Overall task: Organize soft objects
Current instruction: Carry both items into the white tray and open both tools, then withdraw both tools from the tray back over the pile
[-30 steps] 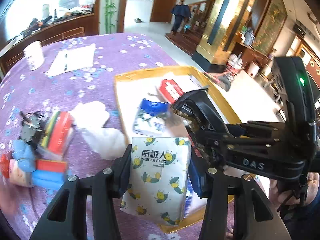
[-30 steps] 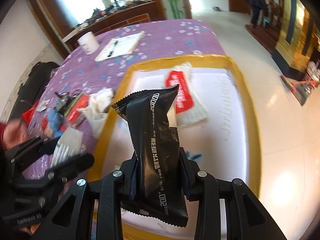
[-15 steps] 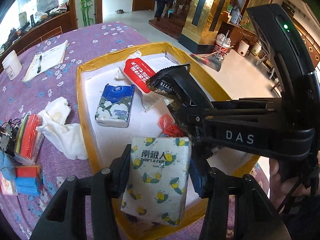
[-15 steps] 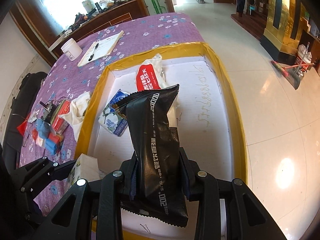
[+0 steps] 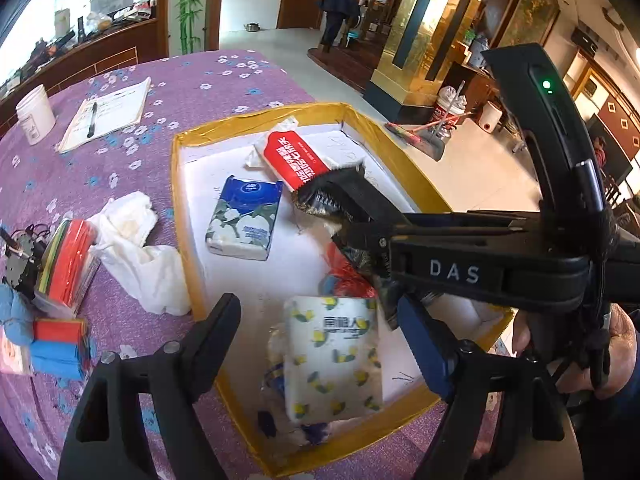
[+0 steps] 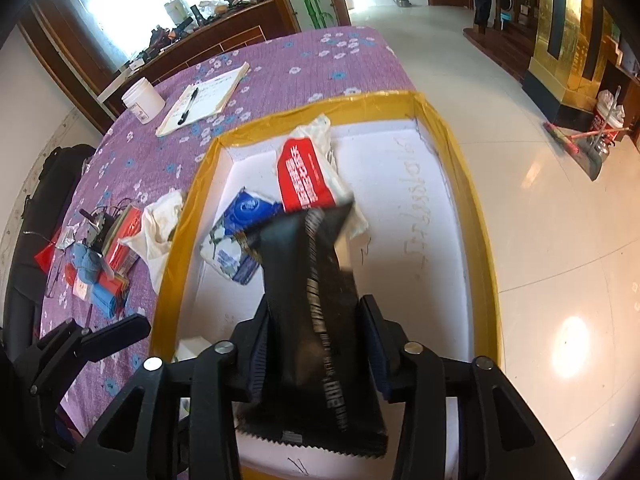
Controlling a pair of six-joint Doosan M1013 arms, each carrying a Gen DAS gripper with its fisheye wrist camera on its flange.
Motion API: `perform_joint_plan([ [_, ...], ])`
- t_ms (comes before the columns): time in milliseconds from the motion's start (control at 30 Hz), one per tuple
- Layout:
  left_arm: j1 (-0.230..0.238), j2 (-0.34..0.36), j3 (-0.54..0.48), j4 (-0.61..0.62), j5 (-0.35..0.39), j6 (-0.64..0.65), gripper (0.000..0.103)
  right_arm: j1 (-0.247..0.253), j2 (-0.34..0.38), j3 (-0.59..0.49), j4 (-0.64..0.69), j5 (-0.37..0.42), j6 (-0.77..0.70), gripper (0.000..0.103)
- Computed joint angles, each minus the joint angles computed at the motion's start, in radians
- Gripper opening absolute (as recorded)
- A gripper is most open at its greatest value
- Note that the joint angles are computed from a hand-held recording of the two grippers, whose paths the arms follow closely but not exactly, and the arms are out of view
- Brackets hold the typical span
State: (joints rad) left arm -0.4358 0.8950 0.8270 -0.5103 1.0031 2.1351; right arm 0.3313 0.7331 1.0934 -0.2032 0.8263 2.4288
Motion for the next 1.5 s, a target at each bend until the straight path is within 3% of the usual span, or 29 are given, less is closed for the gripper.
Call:
perform_joint_plan([
  [200, 0.015, -0.018, 0.024, -0.052, -0.027, 0.011, 0.085, 0.013, -0.006, -0.011, -0.097, -0.010, 0.052, 0.059],
  [533, 0.048, -0.052, 0.069, -0.104, -0.093, -0.007, 0.086, 0.031, 0.011, -0.065, -0.117, -0.026, 0.021, 0.059],
  [1067, 0.110, -0.104, 0.159, -0.115, -0.194, -0.080, 0.086, 0.065, 0.091, -0.208, 0.026, -0.017, -0.189, 0.061],
  [1500, 0.166, -0.156, 0.271, -0.055, -0.269, -0.188, 0.086, 0.102, 0.184, -0.356, 0.164, 0.075, -0.363, 0.062],
])
